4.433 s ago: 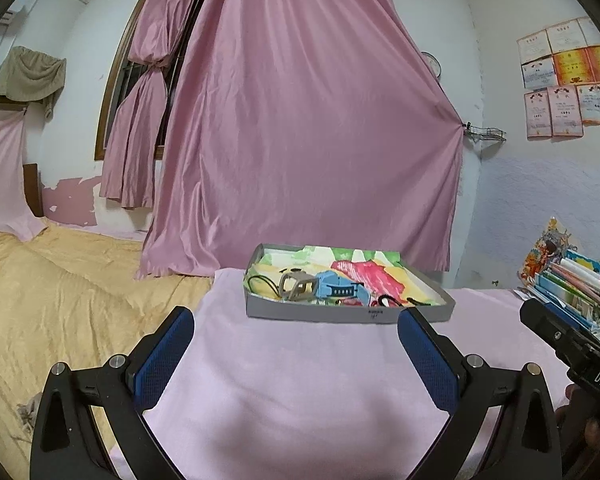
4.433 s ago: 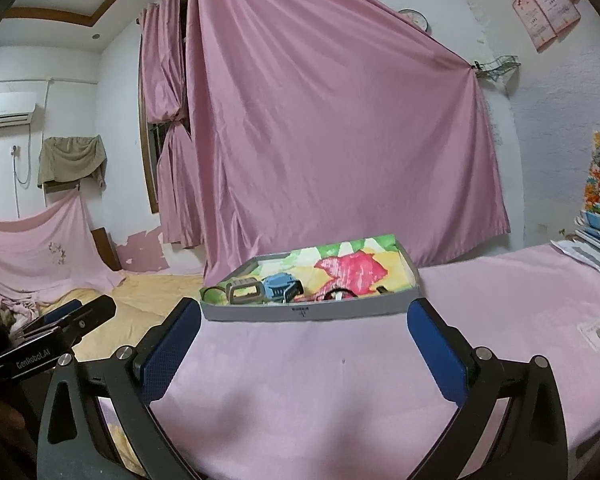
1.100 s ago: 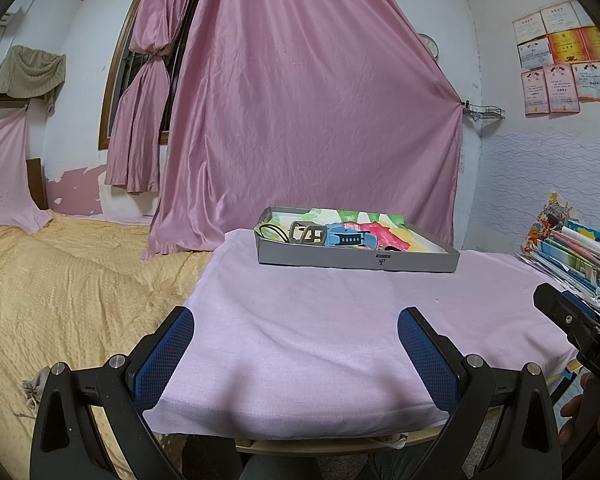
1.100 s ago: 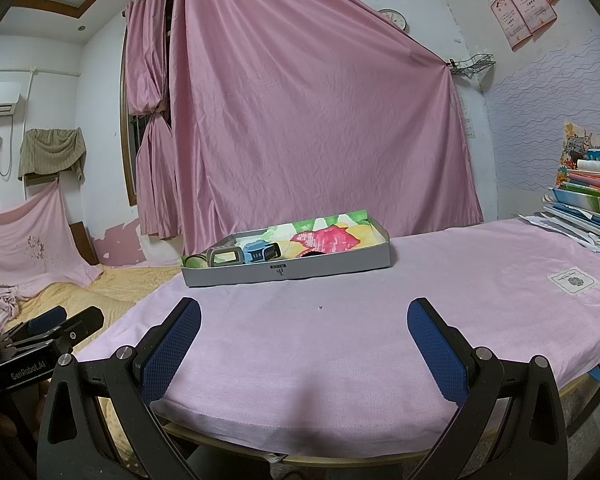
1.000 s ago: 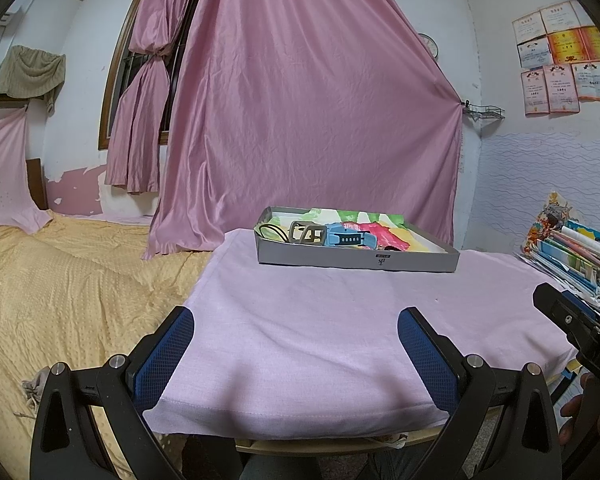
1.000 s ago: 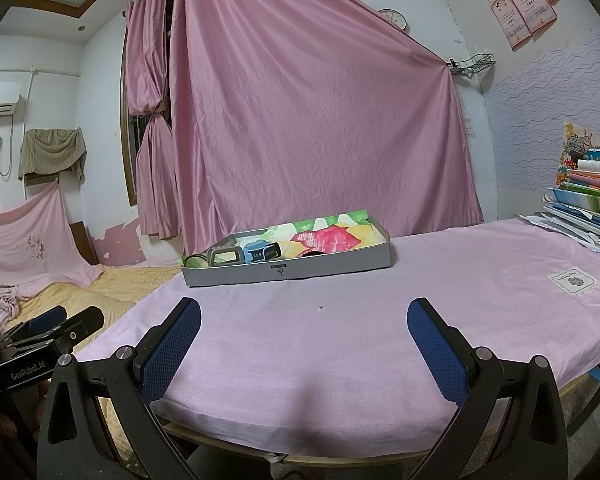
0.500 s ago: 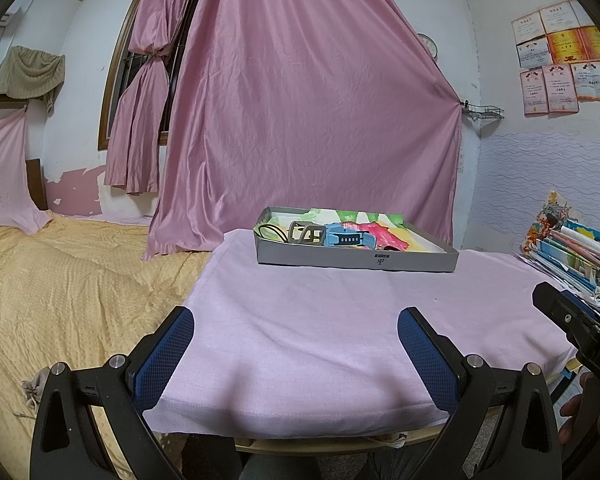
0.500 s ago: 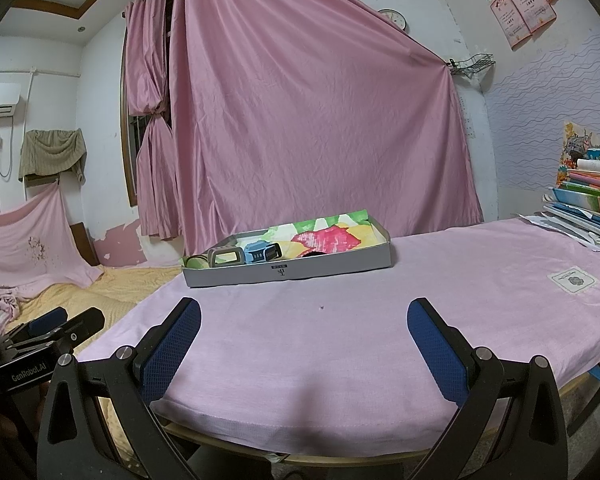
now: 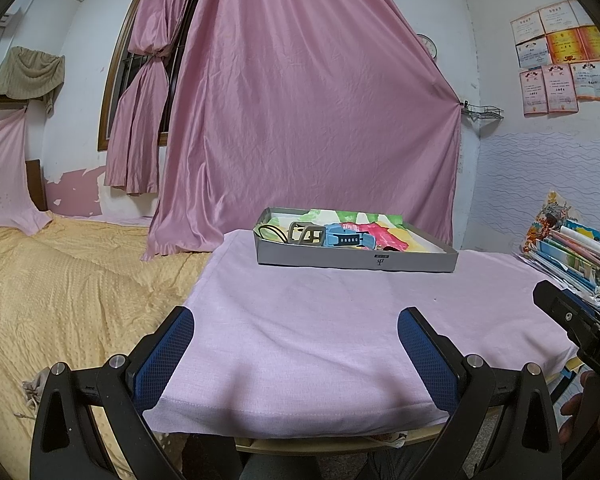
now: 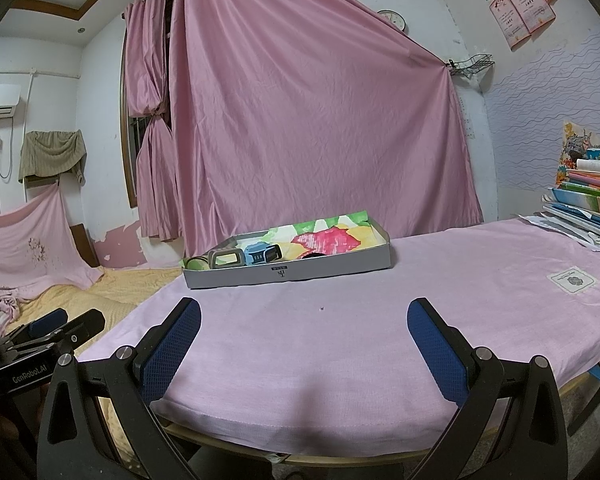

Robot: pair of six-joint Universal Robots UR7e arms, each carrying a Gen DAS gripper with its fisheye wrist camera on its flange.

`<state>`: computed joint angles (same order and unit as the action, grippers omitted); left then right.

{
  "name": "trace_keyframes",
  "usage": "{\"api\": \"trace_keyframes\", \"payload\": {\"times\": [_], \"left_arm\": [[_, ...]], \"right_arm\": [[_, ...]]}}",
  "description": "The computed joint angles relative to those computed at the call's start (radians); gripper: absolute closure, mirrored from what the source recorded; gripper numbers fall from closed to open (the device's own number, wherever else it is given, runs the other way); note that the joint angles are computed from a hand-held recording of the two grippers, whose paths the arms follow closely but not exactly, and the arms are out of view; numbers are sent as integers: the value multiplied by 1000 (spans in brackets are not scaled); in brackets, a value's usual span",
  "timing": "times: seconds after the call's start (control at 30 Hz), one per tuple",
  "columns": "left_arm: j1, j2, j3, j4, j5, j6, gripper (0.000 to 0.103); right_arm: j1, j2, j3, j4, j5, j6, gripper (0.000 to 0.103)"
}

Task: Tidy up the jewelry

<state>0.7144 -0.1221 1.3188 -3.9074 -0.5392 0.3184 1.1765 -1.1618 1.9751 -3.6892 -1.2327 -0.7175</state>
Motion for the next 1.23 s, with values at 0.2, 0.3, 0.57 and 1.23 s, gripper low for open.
{"api": "trace_keyframes", "payload": {"times": [0.2,0.3,0.57,1.23], "left_arm": [[0,0,0,1,-1,0,1],[-1,2,-1,3,-2,1,1],[-3,2,0,13,-11,-6,1],[8,-6,10,50,-13,-44,1]], "right_arm": [[0,-2,2,0,-1,0,1],[0,-2,2,0,-1,0,1],[1,-3,0,3,-3,8,1],[0,7,-9,10,-2,7,1]]}}
